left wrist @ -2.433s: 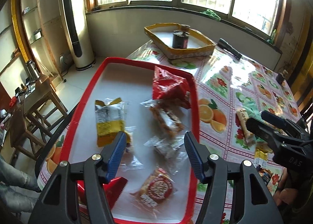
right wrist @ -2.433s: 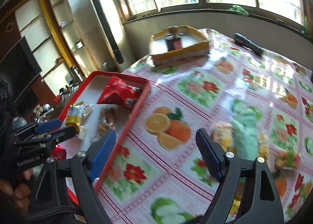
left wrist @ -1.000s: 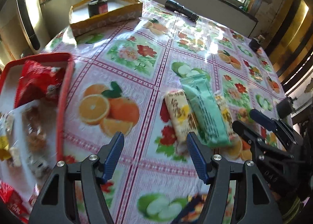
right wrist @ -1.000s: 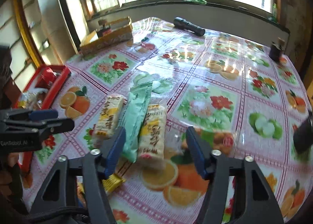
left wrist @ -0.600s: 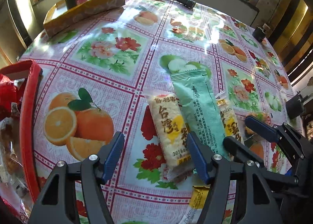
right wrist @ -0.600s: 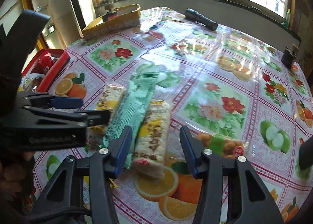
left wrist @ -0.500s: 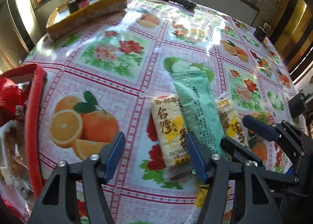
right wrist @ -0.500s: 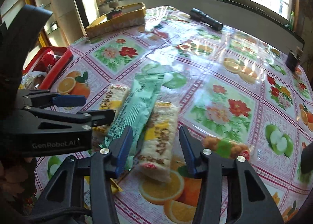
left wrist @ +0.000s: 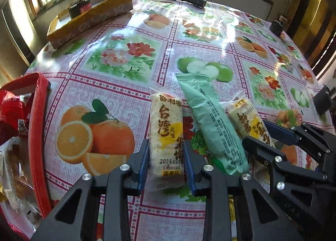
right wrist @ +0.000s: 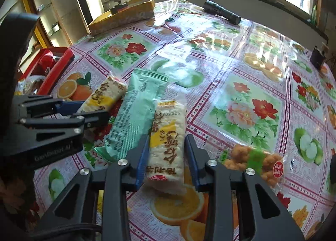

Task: Organize snacks
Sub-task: 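Grasp a white rice-cracker packet with the right tool while the left grasps another white packet, then carry both white packets over the red tray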

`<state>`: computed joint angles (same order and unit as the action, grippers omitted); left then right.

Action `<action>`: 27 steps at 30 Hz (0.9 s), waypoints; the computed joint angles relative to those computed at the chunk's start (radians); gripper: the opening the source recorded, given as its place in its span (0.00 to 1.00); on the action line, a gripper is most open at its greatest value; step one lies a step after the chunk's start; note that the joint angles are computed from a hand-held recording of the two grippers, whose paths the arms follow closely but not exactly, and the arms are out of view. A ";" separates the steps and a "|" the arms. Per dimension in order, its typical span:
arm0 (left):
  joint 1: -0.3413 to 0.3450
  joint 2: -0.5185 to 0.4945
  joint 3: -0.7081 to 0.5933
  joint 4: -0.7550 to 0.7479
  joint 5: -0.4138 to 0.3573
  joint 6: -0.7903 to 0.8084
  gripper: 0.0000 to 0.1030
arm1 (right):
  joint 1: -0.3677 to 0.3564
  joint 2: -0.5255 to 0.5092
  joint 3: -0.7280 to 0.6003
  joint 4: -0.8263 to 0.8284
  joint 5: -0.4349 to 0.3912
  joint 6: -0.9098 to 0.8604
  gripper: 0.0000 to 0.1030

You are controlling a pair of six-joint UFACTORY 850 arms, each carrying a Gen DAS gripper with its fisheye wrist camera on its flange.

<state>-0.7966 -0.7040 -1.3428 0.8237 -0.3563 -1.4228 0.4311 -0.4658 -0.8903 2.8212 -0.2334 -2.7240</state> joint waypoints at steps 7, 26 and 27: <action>0.002 0.064 0.086 0.085 0.031 -0.120 0.29 | -0.005 0.043 0.056 -0.069 -0.054 0.110 0.35; -0.050 0.338 0.396 0.604 0.065 -0.732 0.29 | 0.047 0.211 0.222 -0.083 -0.233 0.247 0.35; -0.052 0.345 0.405 0.615 0.061 -0.745 0.29 | 0.054 0.215 0.224 -0.080 -0.233 0.244 0.35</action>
